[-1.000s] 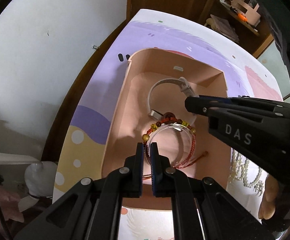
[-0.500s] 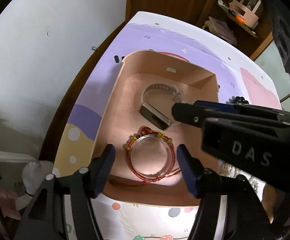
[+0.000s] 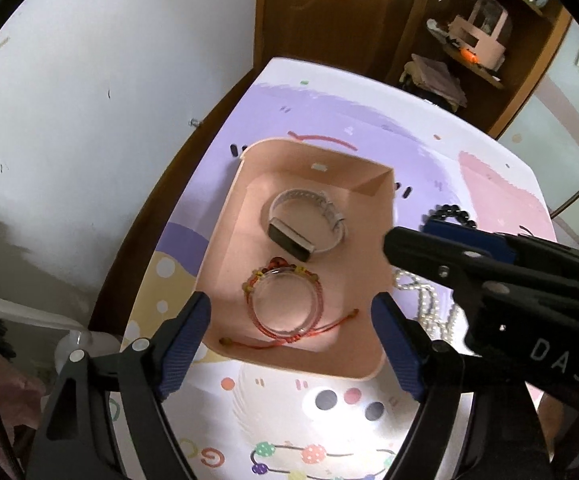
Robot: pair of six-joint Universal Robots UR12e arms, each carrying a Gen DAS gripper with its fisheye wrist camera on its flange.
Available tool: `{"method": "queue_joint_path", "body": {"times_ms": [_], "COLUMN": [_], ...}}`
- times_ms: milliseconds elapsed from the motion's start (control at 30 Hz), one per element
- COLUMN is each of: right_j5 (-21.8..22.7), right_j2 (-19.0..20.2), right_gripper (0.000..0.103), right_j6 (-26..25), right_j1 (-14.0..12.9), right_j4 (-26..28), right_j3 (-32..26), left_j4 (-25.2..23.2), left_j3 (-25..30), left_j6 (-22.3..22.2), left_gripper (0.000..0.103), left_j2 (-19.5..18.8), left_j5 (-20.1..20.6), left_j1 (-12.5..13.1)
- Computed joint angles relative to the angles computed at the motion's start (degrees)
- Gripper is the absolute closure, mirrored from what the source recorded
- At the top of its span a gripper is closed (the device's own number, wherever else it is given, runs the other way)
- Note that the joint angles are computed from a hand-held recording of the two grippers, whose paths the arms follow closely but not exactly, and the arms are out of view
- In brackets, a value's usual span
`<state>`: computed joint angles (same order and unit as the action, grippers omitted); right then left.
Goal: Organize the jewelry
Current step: 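Open the left gripper releasing the bangle while the right gripper releases the watch in the box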
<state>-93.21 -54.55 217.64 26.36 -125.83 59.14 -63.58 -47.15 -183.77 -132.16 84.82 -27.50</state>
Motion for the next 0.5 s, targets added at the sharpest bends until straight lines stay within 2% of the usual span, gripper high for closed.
{"method": "queue_joint_path", "body": {"times_ms": [300,500], "right_j5": [-10.55,-15.06], "right_j2": [-6.38,-11.23], "right_gripper": [0.067,0.067], "right_j6": [5.45,9.95], "right_j1": [2.49,3.32], "right_j4": [-5.46,-7.41], "right_j3": [9.65,16.53], "left_j4": [5.34,7.83], "left_j3": [-5.31,-7.44], "left_j6": [4.63,8.13], "left_gripper": [0.022,0.022], "left_j2": [3.37,4.58], "left_j5": [2.00,2.93], "left_j1": [-2.00,-3.56]}}
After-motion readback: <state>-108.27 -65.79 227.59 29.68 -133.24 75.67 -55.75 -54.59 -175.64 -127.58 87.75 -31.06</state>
